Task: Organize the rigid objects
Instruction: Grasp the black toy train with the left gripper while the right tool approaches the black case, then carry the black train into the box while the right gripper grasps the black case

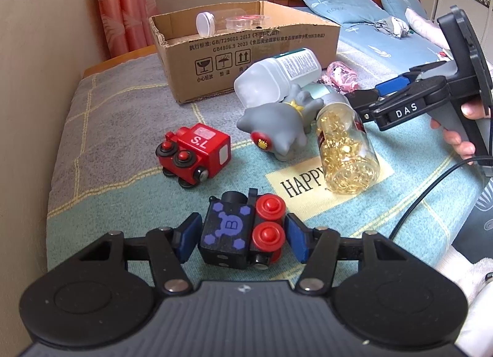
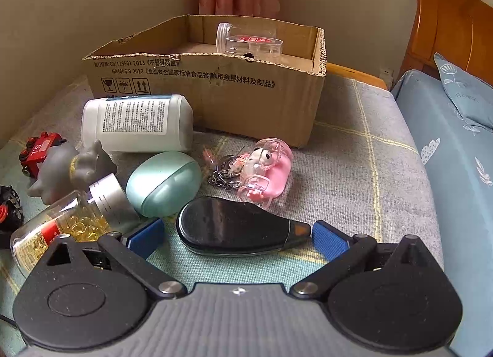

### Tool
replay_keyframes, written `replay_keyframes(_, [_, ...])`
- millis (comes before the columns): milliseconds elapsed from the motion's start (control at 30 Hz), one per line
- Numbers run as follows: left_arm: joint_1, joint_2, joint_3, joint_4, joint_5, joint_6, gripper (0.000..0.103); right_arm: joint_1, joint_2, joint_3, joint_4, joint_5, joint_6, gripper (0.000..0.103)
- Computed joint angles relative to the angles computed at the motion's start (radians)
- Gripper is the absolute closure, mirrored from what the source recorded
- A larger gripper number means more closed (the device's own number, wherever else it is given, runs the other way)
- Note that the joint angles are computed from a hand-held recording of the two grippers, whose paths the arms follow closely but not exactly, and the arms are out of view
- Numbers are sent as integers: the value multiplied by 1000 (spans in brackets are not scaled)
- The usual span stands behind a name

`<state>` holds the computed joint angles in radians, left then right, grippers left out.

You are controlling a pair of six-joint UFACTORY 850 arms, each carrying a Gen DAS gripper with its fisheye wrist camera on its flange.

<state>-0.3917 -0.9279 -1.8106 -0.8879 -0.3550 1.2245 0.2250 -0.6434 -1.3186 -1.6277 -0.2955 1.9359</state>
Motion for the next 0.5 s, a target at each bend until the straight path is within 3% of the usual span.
replay_keyframes(133, [-2, 2, 1, 19, 1, -19, 49, 5, 4, 3, -9, -6, 8, 10])
replay_keyframes(233, [-1, 5, 3, 13, -6, -12, 54, 6, 5, 0, 36, -8, -30, 10])
replay_keyframes(500, [-1, 5, -10, 75, -18, -86, 55, 7, 33, 16, 135, -3, -147, 10])
